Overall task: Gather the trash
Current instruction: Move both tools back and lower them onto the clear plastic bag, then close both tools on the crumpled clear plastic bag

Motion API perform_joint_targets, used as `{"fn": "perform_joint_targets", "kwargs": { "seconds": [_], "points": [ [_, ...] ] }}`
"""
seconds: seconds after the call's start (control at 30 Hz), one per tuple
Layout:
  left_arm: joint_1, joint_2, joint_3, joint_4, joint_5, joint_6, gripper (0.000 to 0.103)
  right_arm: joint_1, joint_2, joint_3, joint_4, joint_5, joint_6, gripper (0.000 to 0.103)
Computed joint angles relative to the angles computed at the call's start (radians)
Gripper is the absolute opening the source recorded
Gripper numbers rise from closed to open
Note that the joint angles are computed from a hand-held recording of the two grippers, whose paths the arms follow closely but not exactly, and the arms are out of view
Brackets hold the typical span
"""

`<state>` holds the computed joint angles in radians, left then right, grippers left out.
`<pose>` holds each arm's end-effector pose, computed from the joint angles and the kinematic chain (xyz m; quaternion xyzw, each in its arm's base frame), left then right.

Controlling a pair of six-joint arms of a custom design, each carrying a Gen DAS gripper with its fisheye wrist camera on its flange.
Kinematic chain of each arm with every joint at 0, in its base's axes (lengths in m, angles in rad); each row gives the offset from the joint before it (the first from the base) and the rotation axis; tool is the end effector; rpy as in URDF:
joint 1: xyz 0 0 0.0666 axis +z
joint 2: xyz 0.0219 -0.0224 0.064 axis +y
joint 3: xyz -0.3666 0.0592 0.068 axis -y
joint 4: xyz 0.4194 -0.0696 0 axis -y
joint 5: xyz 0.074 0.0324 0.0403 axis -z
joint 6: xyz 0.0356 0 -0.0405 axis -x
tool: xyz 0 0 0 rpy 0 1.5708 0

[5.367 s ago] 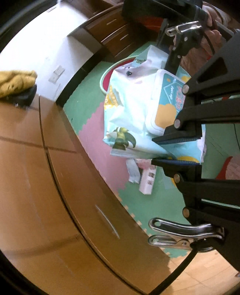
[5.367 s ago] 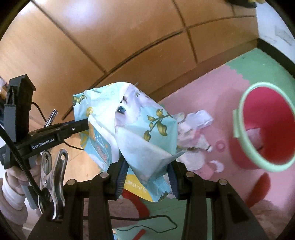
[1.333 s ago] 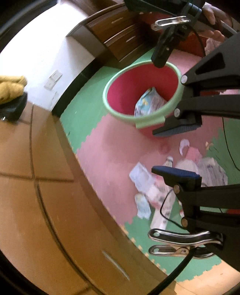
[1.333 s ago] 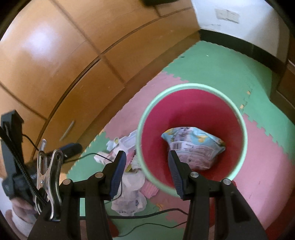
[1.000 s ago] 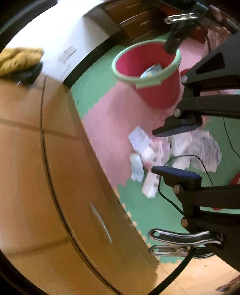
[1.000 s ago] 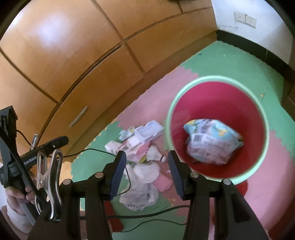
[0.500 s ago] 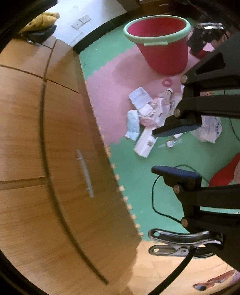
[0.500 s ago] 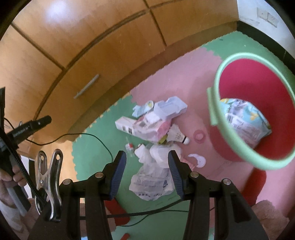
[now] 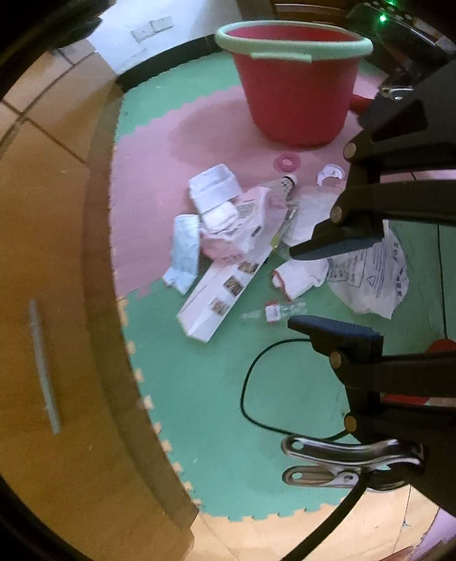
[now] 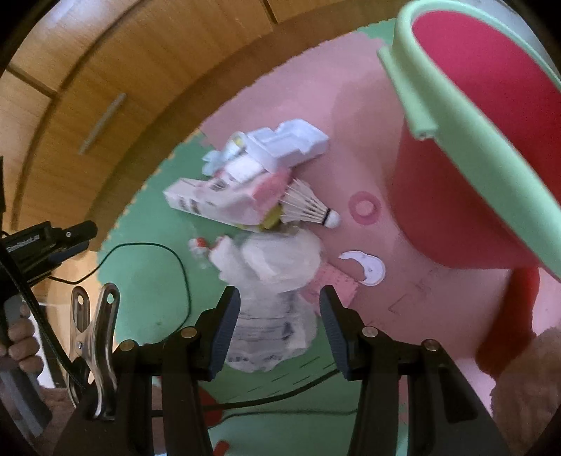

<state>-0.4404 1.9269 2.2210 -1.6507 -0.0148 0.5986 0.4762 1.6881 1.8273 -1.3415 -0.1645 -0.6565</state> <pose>0.5771 -0.2718 0.4649 -0.0794 0.9911 -0.0467 0.0964 0.5190 0.2738 0.4430 0.0732 0.9771 0.1661 0.1107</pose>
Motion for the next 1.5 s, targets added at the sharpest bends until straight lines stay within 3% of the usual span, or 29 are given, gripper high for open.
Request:
{"fn": "perform_joint_targets", "kwargs": {
  "seconds": [0.33,0.73,1.13,1.5],
  "points": [
    [-0.039,0.021,-0.129,0.103,0.055,-0.02,0.038,0.009,0.059,-0.044,0.055,0.019,0.007,0.048],
    [-0.04,0.052,-0.256,0.185,0.144,0.031,0.042,-0.026,0.114,-0.105,0.15,-0.042,-0.107,0.049],
    [-0.055,0.084,-0.289,0.22,0.174,0.044,0.045,-0.031,0.172,-0.124,0.22,-0.097,-0.165,0.049],
    [-0.073,0.11,-0.277,0.228,0.151,0.035,0.046,-0.044,0.184,-0.144,0.267,-0.11,-0.188,0.049]
  ]
}}
